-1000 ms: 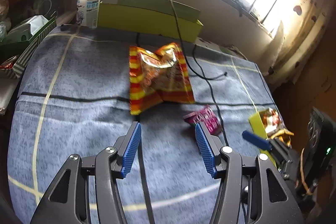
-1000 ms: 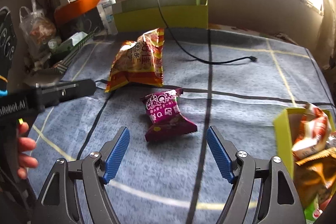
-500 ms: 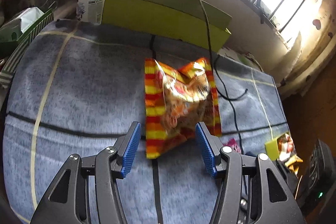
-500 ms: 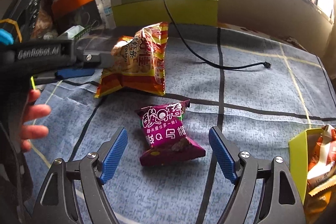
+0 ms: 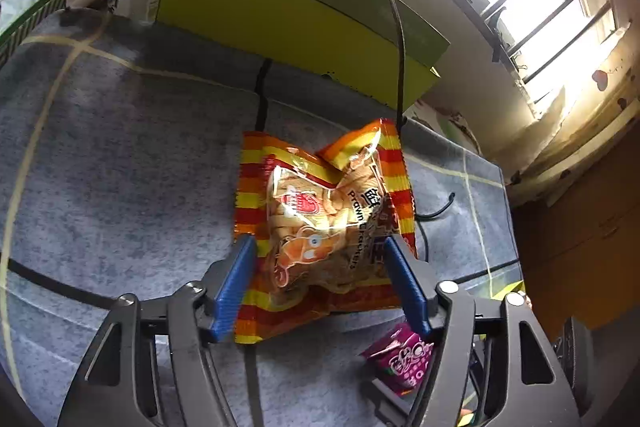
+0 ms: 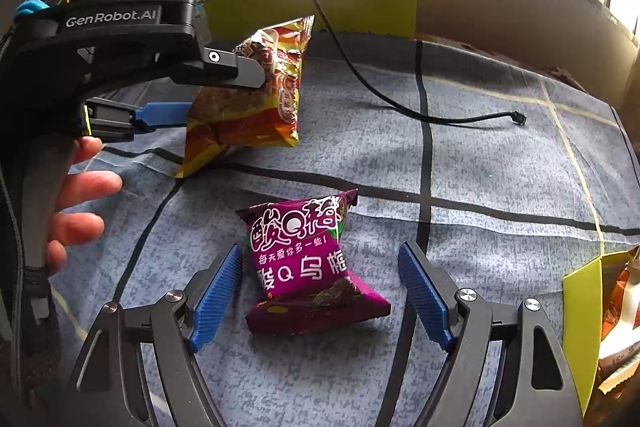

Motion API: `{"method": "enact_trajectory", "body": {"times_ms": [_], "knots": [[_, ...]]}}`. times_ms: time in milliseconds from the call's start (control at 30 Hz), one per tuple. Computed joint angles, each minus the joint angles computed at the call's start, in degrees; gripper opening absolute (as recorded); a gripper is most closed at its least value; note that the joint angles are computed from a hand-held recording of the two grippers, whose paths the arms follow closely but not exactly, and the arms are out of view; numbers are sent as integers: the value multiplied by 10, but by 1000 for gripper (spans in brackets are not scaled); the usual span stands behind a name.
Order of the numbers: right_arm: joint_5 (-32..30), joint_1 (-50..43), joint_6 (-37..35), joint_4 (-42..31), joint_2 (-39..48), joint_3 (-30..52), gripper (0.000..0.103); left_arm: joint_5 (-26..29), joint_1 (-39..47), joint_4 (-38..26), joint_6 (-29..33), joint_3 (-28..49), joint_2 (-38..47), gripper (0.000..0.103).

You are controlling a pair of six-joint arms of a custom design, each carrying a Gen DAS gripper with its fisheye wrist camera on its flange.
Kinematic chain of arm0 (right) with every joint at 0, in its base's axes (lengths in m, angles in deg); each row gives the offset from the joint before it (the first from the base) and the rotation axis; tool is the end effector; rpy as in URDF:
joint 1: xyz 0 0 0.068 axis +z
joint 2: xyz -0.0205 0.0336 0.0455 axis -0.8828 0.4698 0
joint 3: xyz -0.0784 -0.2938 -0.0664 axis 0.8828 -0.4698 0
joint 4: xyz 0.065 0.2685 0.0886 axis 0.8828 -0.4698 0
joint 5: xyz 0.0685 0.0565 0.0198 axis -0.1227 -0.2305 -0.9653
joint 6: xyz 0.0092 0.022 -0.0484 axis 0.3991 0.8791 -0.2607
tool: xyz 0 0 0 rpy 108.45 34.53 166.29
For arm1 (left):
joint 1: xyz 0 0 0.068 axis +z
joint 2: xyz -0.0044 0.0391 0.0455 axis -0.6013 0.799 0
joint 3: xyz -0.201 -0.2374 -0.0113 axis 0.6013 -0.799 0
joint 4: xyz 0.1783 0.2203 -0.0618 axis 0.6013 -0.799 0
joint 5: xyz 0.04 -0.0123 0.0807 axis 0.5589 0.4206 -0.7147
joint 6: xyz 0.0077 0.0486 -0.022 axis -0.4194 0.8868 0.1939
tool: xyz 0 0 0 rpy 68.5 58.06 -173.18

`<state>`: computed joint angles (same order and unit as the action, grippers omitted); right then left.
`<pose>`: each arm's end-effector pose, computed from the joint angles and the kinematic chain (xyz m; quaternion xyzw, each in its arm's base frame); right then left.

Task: Organize snacks
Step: 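Grasp the striped chip bag with left gripper while right gripper grasps purple packet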

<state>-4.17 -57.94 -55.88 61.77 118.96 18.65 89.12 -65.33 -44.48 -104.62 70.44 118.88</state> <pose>0.2086 0.0194 0.0376 -0.0771 0.9452 0.0668 0.3103 0.3163 -0.1814 0.0567 0.0234 0.9279 -0.2820 0.2429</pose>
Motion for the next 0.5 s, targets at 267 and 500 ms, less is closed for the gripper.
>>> {"method": "enact_trajectory", "body": {"times_ms": [267,500], "knots": [[23,11,7,0,16,17,80,-32,-18,-41,24,28,12,71],[9,-2,5,7,28,20,81,-96,-47,-72,37,50,32,72]]}}
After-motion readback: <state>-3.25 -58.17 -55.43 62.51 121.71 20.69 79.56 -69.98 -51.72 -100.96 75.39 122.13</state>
